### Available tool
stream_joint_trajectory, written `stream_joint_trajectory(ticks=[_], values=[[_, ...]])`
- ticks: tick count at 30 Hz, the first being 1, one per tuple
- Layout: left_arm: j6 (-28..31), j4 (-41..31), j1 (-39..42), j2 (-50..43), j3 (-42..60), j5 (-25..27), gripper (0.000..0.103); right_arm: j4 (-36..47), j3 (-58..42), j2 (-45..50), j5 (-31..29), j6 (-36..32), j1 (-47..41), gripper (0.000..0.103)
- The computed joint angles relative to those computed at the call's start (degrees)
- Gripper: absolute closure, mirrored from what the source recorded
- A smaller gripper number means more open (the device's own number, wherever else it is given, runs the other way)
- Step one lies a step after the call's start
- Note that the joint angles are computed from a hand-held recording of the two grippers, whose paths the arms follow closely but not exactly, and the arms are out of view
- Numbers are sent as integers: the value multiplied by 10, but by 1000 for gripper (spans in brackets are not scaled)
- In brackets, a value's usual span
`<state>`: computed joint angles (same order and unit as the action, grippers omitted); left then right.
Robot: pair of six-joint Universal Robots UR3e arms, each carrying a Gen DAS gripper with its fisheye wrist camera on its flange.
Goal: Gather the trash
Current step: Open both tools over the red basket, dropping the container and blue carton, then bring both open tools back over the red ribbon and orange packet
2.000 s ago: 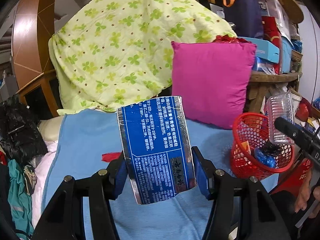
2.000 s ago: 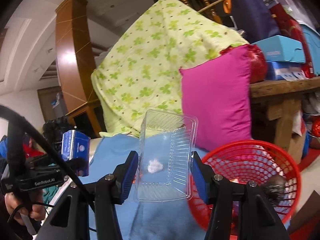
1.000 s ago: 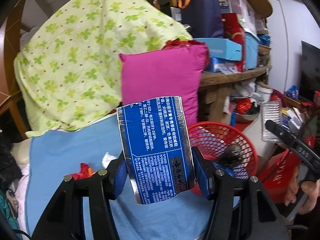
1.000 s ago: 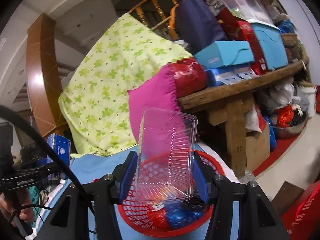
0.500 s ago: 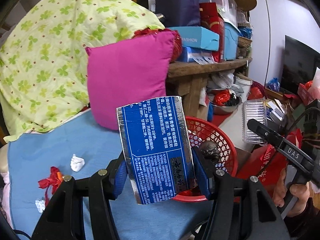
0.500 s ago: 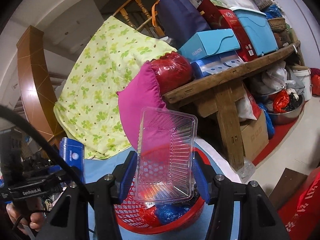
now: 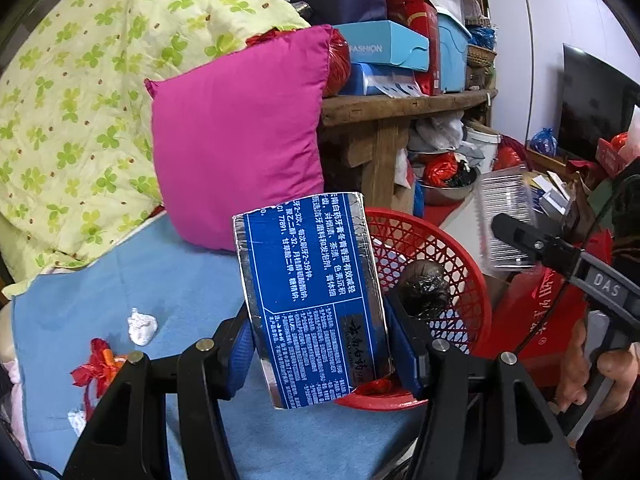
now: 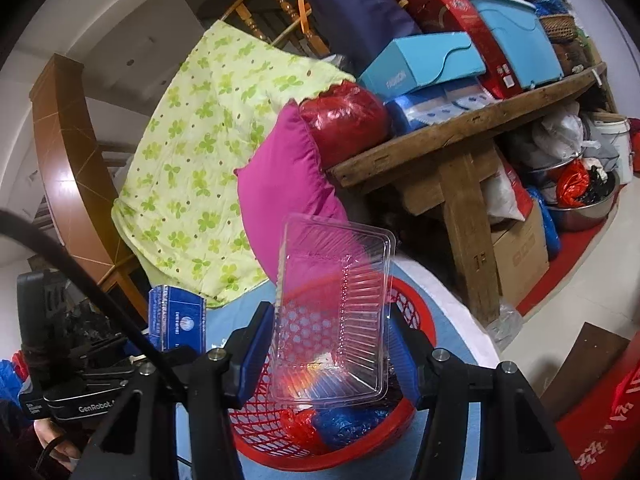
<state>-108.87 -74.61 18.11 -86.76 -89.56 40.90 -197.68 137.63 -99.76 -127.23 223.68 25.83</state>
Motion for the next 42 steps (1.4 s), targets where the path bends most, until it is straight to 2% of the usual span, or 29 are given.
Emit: stream_joint_trajectory(ticks=[5, 9, 11, 14, 17, 23, 28, 33, 38, 42], values=[[10, -40, -15, -33, 35, -1, 41, -24, 19, 2, 81, -8, -62, 43], [20, -121, -24, -82, 103, -7, 40, -44, 43, -2, 155, 3, -119, 41], [25, -166, -30, -112, 145, -5, 38, -55, 57, -6, 194, 13, -149, 37], [3, -170, -35, -135, 165, -2, 33, -59, 70, -8, 228, 29, -176, 36], [-9, -174, -35, -148, 179, 6, 33, -70, 77, -5, 242, 36, -183, 35], [5, -157, 18, -142, 163, 2, 33, -74, 49, 6, 171, 22, -125, 35], [23, -130, 105, -159, 156, 6, 33, -35, -49, 36, 107, -18, -50, 35], [3, -67, 199, -226, 192, 24, 32, -2, -190, 116, 88, -71, 15, 35], [-67, 12, 267, -335, 288, 41, 32, 55, -352, 222, 124, -100, 48, 35], [-129, 0, 287, -437, 415, 56, 32, 124, -500, 330, 180, -107, 55, 35]])
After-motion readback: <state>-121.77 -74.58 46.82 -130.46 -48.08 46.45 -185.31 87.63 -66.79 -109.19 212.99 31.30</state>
